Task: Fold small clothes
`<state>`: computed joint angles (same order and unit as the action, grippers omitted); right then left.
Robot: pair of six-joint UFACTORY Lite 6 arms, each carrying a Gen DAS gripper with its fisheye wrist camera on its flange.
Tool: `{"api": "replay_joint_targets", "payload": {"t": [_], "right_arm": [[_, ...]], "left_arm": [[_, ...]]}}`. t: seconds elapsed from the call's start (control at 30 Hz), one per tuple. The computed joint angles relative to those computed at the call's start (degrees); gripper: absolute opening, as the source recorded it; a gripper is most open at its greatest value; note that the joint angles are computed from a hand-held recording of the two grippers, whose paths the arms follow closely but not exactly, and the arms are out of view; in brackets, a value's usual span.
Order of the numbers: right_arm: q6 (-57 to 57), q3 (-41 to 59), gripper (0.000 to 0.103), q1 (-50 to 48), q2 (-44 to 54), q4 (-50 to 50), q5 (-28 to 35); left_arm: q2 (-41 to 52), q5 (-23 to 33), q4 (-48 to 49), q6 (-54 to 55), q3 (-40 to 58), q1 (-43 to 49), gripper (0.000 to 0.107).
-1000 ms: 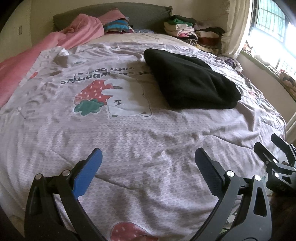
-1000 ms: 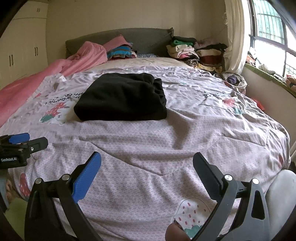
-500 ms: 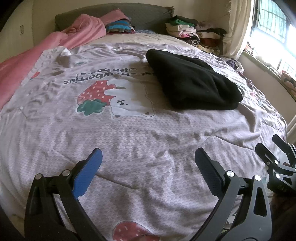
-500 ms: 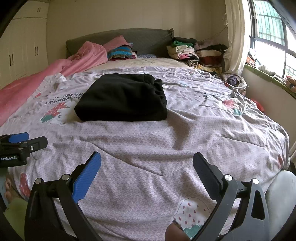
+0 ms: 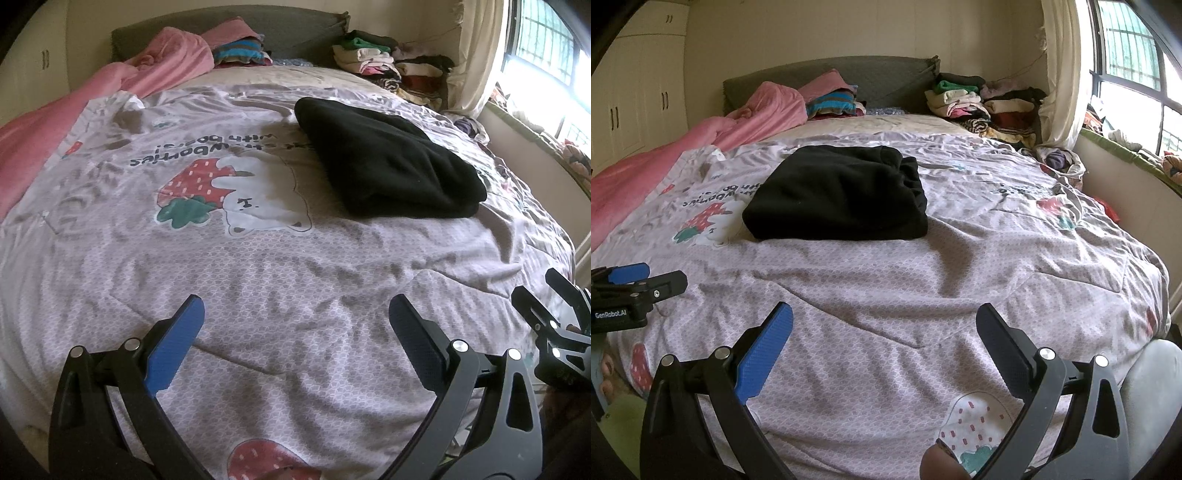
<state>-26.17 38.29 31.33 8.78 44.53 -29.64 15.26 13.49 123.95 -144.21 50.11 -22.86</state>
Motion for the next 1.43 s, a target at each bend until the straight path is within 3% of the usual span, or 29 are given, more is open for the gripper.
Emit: {"api": "replay_joint_targets", "payload": {"t": [0.6, 0.93, 1.1, 1.27, 1.37, 1.43], "right_arm": [[-1.1, 0.53, 0.099, 0.83, 0.48, 1.7, 0.03], [-0.57, -1.22, 0.099, -2.81, -2.05, 3.81, 0.12], [0.46, -6.3, 0.099, -14.11, -9.73, 2.43, 0.52], [4.51, -8.97, 0.099, -42.32, -12.95, -5.46, 2.9], [2.89, -3.52, 0.099, -60.31, -3.2, -5.38, 0.08], [0.02, 4.36, 0.099, -71.83, 5.74, -5.65, 4.61]], "left_arm": [[-0.62, -0.43, 1.6, -1.65, -0.72, 0.54, 0.094], [0.83, -1.7, -3.2, 1.18, 0.34, 1.83, 0.094], [-0.42, -3.36, -3.39, -0.13, -0.29, 7.33, 0.094], [0.81, -10.03, -28.68, 28.36, 5.04, 25.67, 0.094], [5.28, -10.38, -41.7, 46.35, 10.74, 38.08, 0.094], [10.49, -8.05, -51.94, 58.34, 17.1, 45.78, 0.094]]}}
